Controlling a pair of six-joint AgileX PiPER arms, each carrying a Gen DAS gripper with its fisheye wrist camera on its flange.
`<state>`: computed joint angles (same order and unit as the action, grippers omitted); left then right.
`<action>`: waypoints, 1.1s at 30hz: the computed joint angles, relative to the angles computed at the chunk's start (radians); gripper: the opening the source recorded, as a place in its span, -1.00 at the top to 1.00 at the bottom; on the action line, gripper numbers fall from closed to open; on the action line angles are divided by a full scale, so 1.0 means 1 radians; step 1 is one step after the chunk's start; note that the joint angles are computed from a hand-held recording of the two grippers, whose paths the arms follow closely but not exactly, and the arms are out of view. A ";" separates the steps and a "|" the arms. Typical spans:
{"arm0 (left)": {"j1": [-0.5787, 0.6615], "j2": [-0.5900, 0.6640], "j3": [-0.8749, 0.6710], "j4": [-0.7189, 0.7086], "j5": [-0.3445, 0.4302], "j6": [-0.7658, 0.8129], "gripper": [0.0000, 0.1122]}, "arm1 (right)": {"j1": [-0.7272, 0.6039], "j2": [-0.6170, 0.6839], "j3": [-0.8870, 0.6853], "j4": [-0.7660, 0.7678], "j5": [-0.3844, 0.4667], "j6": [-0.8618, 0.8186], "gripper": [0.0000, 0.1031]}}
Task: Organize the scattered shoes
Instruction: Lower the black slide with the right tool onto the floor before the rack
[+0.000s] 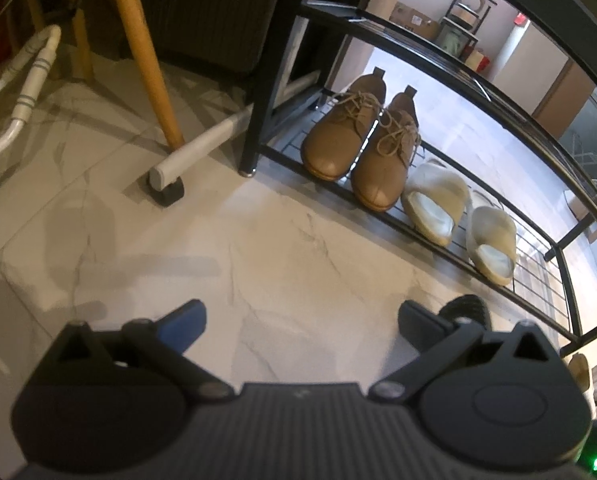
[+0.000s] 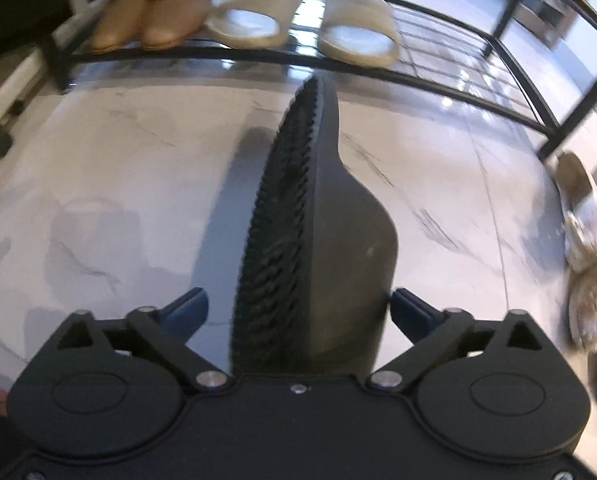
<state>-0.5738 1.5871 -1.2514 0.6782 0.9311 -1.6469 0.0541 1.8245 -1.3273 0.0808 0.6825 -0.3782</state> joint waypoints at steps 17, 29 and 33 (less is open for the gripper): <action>-0.004 0.007 -0.007 -0.002 0.002 0.010 -0.82 | -0.134 0.056 -0.199 0.387 0.295 -0.028 -1.00; 0.002 0.002 -0.002 -0.009 -0.003 0.005 -0.82 | -0.100 0.054 -0.238 0.412 0.375 -0.109 -1.00; 0.000 0.001 -0.002 -0.009 -0.002 0.003 -0.82 | -0.157 0.098 -0.260 0.564 0.468 -0.164 -1.00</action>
